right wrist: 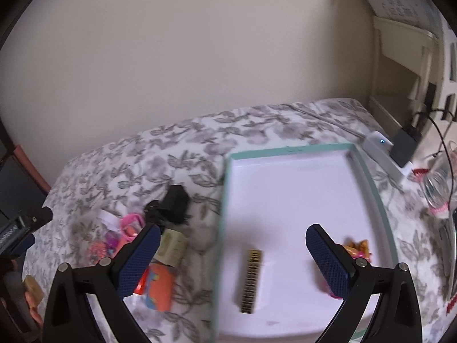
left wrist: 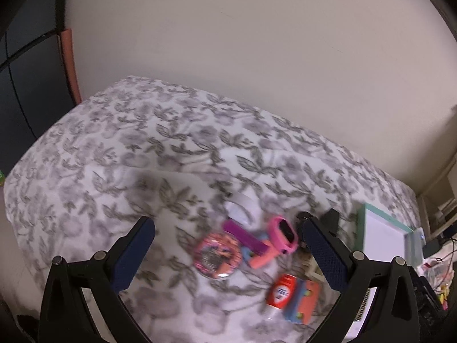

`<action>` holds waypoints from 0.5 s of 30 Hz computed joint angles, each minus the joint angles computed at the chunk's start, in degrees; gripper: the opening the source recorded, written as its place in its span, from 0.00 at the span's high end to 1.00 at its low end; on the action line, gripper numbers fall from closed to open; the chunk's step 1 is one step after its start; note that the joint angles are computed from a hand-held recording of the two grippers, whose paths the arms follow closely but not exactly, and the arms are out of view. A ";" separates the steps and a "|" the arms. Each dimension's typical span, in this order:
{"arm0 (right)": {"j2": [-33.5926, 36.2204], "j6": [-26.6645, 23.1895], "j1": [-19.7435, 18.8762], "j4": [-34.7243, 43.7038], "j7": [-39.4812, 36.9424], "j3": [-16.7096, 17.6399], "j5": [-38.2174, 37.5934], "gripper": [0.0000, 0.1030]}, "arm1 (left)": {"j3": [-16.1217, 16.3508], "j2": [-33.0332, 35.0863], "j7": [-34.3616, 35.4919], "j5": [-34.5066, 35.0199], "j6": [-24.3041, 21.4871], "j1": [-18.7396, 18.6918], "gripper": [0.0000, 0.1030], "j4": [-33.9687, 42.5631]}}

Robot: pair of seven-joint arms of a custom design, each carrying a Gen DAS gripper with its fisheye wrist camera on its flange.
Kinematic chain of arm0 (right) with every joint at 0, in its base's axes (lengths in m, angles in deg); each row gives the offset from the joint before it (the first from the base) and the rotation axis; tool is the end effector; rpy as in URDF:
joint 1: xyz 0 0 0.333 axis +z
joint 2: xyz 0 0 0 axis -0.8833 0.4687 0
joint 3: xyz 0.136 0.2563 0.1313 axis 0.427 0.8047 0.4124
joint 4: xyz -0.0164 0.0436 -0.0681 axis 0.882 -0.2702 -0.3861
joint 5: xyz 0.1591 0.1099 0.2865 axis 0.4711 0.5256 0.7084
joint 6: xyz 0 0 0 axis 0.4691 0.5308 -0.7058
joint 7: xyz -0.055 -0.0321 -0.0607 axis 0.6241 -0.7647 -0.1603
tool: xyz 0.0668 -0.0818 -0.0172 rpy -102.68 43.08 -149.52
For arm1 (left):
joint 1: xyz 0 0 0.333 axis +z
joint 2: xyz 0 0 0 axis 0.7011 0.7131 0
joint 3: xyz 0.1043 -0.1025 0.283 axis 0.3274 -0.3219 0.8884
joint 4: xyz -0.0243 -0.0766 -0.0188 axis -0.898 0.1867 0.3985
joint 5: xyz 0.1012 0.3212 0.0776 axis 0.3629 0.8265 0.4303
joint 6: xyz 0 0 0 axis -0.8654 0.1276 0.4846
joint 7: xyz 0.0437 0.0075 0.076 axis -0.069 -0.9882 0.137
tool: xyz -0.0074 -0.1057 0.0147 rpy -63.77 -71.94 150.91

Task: Organize rigid objects
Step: 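Move both tools back from the tray to the toy pile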

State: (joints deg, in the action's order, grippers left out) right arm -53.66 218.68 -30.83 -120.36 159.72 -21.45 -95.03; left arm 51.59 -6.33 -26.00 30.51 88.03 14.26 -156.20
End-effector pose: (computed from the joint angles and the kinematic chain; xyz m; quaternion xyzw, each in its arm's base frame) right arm 0.5126 0.3538 0.5551 -0.5877 0.7179 -0.2254 0.2975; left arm 0.5399 -0.3851 0.5685 -0.7574 0.5566 -0.2564 0.2255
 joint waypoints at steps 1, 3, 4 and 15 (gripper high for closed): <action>0.64 -0.32 0.18 0.87 -0.49 0.19 0.14 0.00 | 0.07 -0.53 -0.04 -0.41 0.62 0.54 0.00 -0.89; 2.35 -0.93 0.50 3.16 -2.09 0.47 1.28 0.00 | -0.01 -1.37 -0.04 -1.63 1.75 1.69 0.00 -2.51; 3.04 -1.00 0.65 3.99 -2.93 0.53 2.15 0.00 | -0.05 -1.58 0.07 -2.17 1.82 2.14 0.00 -2.91; 12.23 -5.96 3.72 16.39 -15.42 0.18 11.97 0.00 | -0.06 -3.52 -0.74 -3.97 0.45 5.23 0.00 -6.40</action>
State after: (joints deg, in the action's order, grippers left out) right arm -41.43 212.72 -27.10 -103.97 144.29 -21.26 -83.06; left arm 51.54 -9.85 -26.74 26.55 88.49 19.48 -162.60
